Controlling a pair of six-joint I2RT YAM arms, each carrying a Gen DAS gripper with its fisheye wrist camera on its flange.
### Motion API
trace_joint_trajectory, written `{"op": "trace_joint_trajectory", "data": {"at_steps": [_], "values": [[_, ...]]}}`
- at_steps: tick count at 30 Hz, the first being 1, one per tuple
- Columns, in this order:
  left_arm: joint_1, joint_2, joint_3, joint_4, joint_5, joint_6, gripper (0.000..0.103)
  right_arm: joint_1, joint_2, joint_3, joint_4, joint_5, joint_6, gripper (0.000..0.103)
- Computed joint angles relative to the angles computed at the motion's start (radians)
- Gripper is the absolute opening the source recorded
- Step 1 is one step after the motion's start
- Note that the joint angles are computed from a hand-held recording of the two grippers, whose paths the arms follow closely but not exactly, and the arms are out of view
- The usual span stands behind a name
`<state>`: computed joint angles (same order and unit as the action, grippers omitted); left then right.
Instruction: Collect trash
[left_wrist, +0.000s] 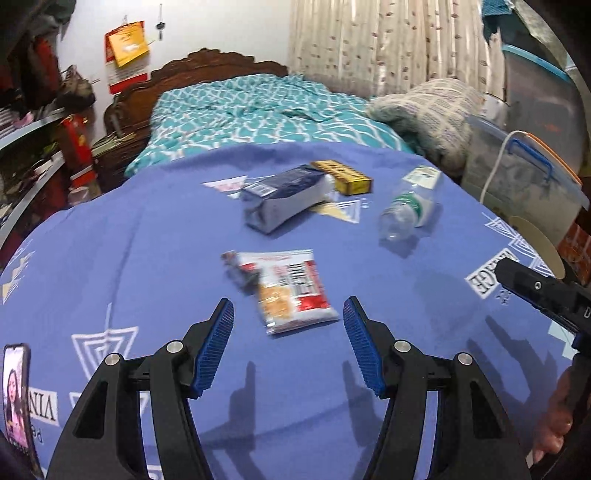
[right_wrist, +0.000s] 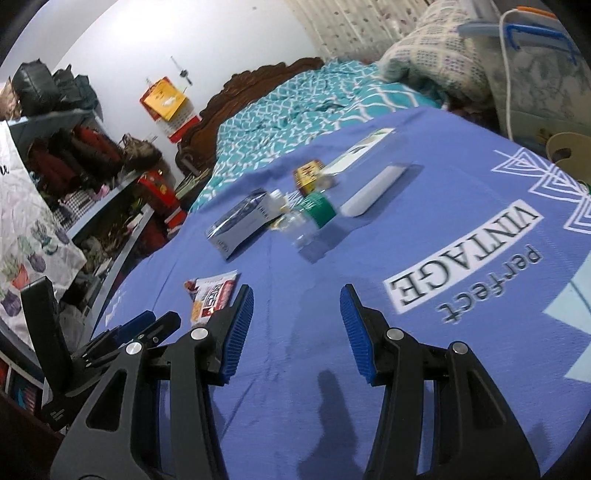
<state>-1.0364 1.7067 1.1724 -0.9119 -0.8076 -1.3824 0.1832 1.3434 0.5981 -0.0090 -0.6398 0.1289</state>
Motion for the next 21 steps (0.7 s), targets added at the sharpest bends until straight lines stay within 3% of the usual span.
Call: {"op": "trace_joint_trajectory", "data": {"at_steps": [7,21], "values": [[0.001,-0.04,-0.074,-0.047,0.006,-0.089,0.059,0.071,0.014,-0.012,0.017,0.044,0.008,0.052],[-0.022,-0.085,-0.122,0.019,-0.034,-0.058,0.065,0.098,0.011,-0.069,0.096,0.076,0.033,0.057]]}}
